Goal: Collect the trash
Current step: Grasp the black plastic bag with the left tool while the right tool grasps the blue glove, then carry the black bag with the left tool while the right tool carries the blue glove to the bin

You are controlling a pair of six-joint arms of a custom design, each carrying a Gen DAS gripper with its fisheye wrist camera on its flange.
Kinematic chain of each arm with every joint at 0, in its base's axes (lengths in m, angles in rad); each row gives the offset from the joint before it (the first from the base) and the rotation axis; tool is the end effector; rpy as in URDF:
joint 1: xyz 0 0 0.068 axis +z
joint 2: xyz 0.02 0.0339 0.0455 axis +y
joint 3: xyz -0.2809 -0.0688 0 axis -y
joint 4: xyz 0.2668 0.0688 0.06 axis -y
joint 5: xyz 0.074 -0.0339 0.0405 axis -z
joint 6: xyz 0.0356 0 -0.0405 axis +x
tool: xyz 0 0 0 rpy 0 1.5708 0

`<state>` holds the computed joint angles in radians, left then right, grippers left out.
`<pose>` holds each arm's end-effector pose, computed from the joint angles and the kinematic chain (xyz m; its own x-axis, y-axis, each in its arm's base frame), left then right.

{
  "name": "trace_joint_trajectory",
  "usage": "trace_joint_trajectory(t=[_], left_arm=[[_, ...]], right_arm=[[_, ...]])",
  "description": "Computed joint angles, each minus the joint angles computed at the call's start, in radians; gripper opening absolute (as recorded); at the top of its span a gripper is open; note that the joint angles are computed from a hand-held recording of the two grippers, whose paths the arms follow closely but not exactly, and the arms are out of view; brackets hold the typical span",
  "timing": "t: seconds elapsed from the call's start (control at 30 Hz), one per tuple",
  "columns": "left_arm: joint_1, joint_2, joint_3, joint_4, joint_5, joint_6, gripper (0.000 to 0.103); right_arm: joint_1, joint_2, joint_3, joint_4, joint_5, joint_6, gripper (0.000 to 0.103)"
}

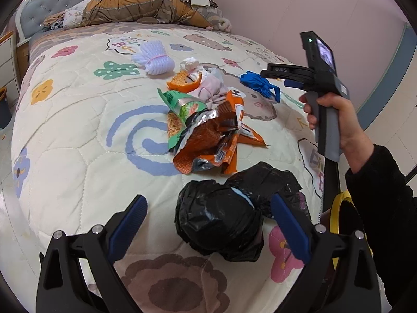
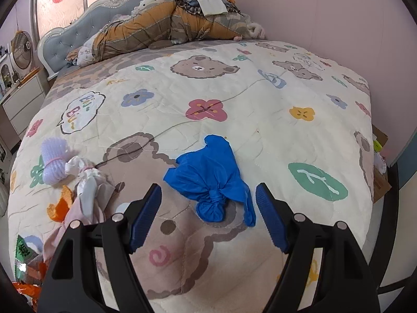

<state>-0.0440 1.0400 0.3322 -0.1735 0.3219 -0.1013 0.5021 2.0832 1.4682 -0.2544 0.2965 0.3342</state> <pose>0.1874 -0.0195 0.1447 -0.7914 -0.0612 -0.6082 0.1636 0.9375 -0.3072 0.4257 0.2219 0.1709 -0.7294 -0.0426 -0.6828 -0.0590 0.9983 0.0008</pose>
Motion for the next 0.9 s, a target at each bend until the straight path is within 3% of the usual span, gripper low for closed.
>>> trace_joint_trajectory(t=[0.2,0.4,0.53,0.7,0.77,0.9], left_arm=[[-0.045,0.066,-0.005,0.074,-0.002,-0.055,0.092],[-0.124,0.051,-0.034,0.138,-0.079,-0.115,0.091],[-0.184,0.03,-0.044,0.143,-0.141,-0.13,0.077],[-0.24,0.019,-0.047,0.14,-0.171,-0.124,0.051],[-0.261,0.01,-0.052,0.143,-0.184,-0.126,0.047],[-0.277,-0.029,-0.072,0.142,-0.183,-0.119,0.042]], right_arm=[[-0.019,0.13,0.145,-0.052,0.036,-0.02,0.071],[-0.033,0.228,0.265,-0.095,0.032,-0.028,0.071],[-0.03,0.259,0.298,-0.098,0.046,-0.033,0.071],[-0.02,0.272,0.302,-0.094,0.033,-0.041,0.049],[-0.011,0.277,0.312,-0.105,0.032,-0.048,0.036],[0.022,0.268,0.302,-0.088,0.111,-0.082,0.023]])
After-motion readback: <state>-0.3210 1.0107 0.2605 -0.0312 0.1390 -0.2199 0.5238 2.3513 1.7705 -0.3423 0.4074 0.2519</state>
